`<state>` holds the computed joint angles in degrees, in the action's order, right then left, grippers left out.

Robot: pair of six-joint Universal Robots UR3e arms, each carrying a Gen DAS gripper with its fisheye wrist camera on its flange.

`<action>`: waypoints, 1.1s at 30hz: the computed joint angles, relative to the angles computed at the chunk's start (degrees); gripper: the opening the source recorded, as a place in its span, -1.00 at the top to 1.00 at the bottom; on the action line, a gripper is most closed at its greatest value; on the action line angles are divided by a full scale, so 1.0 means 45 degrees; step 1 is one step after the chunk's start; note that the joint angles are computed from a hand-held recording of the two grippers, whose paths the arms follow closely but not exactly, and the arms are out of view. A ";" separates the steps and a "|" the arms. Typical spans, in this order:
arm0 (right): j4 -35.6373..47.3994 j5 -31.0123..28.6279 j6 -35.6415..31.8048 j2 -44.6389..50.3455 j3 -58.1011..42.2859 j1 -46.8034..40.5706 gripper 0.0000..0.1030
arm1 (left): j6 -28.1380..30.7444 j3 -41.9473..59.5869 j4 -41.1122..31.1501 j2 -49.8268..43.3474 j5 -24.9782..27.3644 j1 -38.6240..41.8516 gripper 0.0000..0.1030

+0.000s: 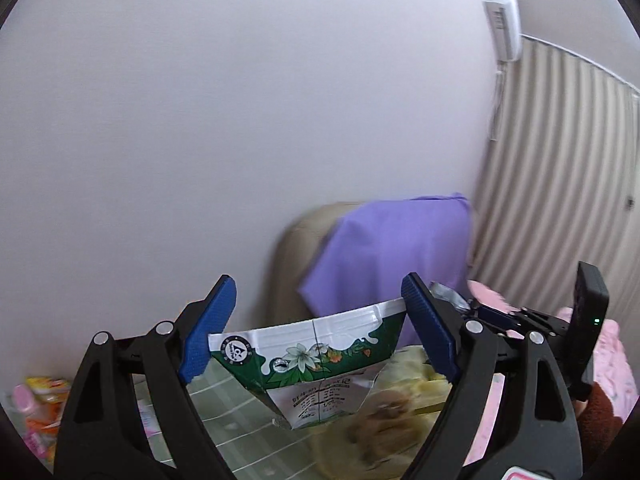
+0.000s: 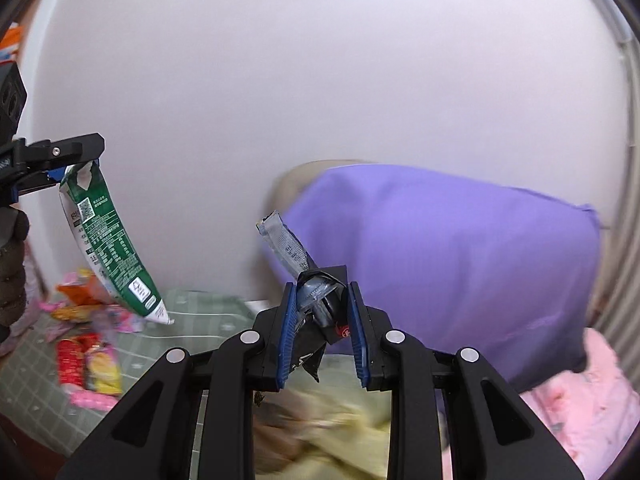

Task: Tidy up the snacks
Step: 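Carry the carton and clip to the yellow bag and release both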

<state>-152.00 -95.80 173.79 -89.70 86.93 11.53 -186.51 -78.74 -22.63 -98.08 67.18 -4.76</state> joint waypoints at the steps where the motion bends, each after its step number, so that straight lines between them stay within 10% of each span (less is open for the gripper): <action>1: 0.0065 -0.0118 -0.0014 -0.0329 0.0247 -0.0260 0.52 | -0.0009 0.0628 -0.0100 -0.0546 -0.0298 -0.0302 -0.56; 8: 0.0345 0.0539 0.0166 -0.2141 0.2100 -0.2078 0.52 | -0.0183 0.4892 -0.1869 -0.4696 -0.2796 -0.1870 -0.56; 15: 0.0041 0.1900 0.0379 -0.2003 0.3477 -0.2603 0.52 | 0.1719 0.6092 -0.4575 -0.6826 -0.0501 -0.3021 -0.55; 33: -0.0286 0.3571 -0.0677 -0.1036 0.5108 -0.2457 0.52 | 0.1507 0.6066 -0.5782 -0.6775 -0.1804 -0.2363 -0.55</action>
